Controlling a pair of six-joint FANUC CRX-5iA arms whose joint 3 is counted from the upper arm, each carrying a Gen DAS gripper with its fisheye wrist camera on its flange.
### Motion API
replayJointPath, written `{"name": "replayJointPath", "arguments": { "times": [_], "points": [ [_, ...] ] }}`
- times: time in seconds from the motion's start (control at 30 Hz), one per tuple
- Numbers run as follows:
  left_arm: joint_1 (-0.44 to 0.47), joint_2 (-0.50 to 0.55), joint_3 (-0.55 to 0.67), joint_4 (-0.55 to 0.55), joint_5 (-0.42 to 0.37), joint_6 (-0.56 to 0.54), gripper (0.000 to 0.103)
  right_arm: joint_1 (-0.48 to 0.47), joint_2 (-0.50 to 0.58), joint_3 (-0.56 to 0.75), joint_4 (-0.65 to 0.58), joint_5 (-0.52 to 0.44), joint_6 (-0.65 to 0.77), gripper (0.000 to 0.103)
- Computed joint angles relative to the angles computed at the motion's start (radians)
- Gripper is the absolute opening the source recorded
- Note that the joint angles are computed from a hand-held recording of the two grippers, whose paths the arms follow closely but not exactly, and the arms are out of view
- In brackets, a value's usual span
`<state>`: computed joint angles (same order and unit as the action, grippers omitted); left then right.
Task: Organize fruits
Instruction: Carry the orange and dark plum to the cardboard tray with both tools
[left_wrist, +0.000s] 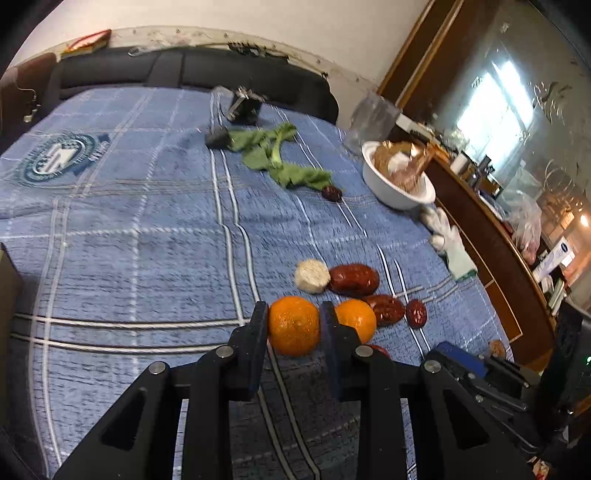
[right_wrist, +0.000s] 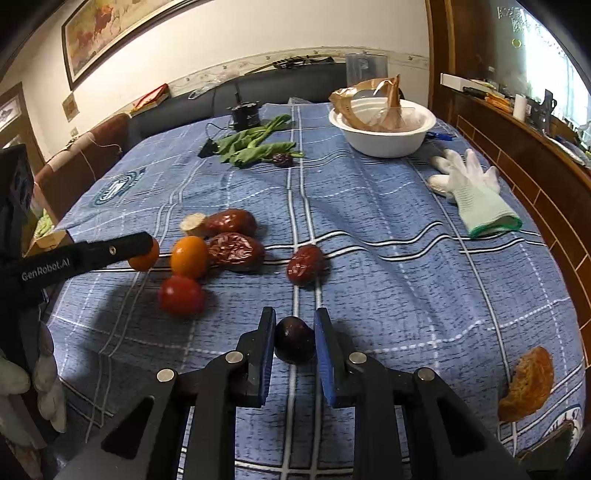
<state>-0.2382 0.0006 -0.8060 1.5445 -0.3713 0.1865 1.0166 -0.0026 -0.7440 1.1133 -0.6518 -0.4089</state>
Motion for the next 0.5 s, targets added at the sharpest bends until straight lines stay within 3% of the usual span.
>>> {"name": "replayJointPath", "arguments": {
  "times": [0.3, 0.5],
  "points": [
    [0.012, -0.004, 0.0, 0.017, -0.004, 0.006, 0.026, 0.006, 0.003, 0.007, -0.036, 0.0, 0.032, 0.025],
    [0.016, -0.01, -0.004, 0.026, 0.001, 0.001, 0.026, 0.033, 0.033, 0.038, -0.062, -0.058, 0.089, 0.025]
  ]
}}
